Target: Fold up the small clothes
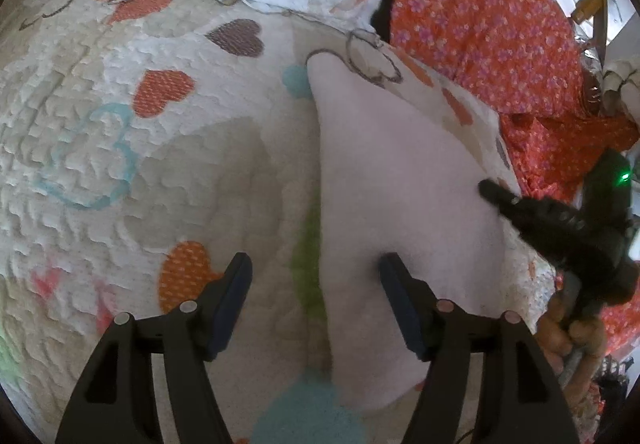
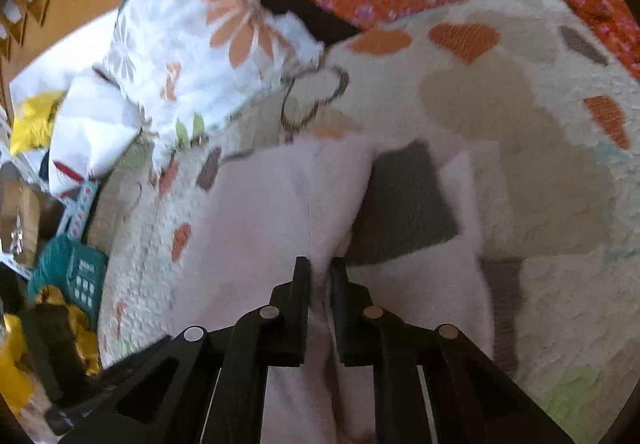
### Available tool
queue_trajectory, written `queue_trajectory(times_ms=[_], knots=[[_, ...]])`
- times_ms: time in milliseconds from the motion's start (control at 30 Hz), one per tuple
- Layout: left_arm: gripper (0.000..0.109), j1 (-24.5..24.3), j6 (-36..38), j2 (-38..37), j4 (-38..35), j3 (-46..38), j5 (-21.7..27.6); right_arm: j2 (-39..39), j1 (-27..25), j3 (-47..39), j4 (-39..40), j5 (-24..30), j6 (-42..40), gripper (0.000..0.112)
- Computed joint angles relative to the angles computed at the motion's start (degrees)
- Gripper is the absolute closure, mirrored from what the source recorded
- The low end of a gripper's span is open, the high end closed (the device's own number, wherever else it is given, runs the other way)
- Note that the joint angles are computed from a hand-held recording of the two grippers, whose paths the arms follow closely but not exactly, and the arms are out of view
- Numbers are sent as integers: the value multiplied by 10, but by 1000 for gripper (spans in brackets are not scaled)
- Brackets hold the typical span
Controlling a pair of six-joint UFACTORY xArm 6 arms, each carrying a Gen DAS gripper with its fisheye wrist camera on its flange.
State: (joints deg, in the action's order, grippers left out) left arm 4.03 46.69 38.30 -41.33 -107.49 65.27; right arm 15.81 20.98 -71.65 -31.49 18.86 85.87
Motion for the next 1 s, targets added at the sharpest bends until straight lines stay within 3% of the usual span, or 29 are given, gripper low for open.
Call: queue_trajectory(times_ms=[133,267,333,433,567,633,700,800,833,933,1000], knots=[[41,-16,43,-40,1,61,0,-42,15,1,-76,115,53,103],[40,-46,51,-66,55,119,-36,-24,19,-18,-21,198,-12,103],[37,-56,64,-81,59,150,-71,-8,17,-25,19,211,-48,101],[36,-62,79,-95,70,168,-92,-19,19,-19,3,216,-32,100],[36,-43,65,-71,67,117,-25,-54,40,-10,-115,242,50,98],[36,-22,59,-56,49,78,22,-59,45,-7,-139,220,63,98],[36,-8,64,-57,37,71,30,-55,45,-4,-146,169,62,98],[35,2,63,-58,40,70,-5,-19,46,-26,-98,121,16,98],[35,3,58,-56,47,70,-19,0,48,-42,-55,128,-21,98],[35,11,41,-36,74,51,-35,60,54,-104,82,209,-150,98],[35,18,36,-27,89,44,-35,68,60,-123,71,239,-147,99]])
